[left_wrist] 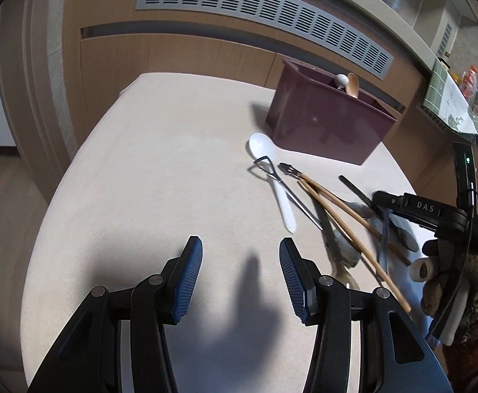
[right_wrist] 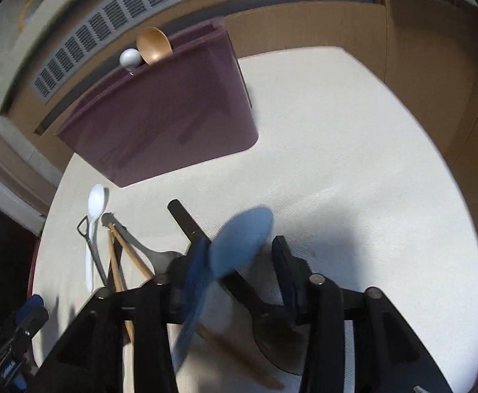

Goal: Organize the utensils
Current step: 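Grasp the blue plastic spoon by its handle with the right tool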

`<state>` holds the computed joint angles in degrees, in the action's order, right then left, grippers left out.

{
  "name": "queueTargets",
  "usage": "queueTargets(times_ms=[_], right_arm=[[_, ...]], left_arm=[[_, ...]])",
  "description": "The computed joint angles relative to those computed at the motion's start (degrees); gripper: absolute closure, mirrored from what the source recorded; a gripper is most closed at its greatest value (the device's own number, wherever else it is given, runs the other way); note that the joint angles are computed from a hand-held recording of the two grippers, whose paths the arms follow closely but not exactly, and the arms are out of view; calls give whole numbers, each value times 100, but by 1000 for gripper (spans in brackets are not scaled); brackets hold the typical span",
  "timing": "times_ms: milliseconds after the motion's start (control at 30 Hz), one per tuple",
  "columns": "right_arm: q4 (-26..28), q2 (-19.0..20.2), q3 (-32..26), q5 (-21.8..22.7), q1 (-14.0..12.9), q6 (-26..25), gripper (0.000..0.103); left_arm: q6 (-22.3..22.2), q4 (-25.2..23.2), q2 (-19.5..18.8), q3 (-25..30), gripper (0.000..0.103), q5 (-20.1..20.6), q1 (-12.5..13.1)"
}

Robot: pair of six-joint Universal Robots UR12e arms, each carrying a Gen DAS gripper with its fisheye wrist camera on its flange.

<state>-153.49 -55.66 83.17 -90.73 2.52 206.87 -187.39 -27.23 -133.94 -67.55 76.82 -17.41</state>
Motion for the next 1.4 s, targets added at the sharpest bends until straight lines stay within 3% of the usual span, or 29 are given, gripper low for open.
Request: queueTargets(times_ms=[167,300,400,567,667,867,1033,1400], right_arm=[[278,95,-216,-504,139,-372,61],[321,181,-360,-615,196,-884,64],[194,127,-274,-404,170,-1209,66],[-488,-159,249,89,54,-1626,67],[-754,-345,557,373,-31,-1683,67],[-990,-492,782,307,-102,-1591,67],[-1282,-627,1077,243,-112,-1512,67],[-1520,-745,1326,348,-139,-1293,67]], left_arm=[[-9,-245,-130,203,53,-54,-2],[96,-315,-160,269,53,-123,-29],[141,-330,-135,243,53,-104,-39],[158,-387,-131,256,53,-70,-56],[218,-492,-157,320,53,-160,-79],[488,-607,-147,346,53,-339,-152],[1113,-585,-41,209,53,-751,-215],[2427,-602,-63,184,53,578,-684]])
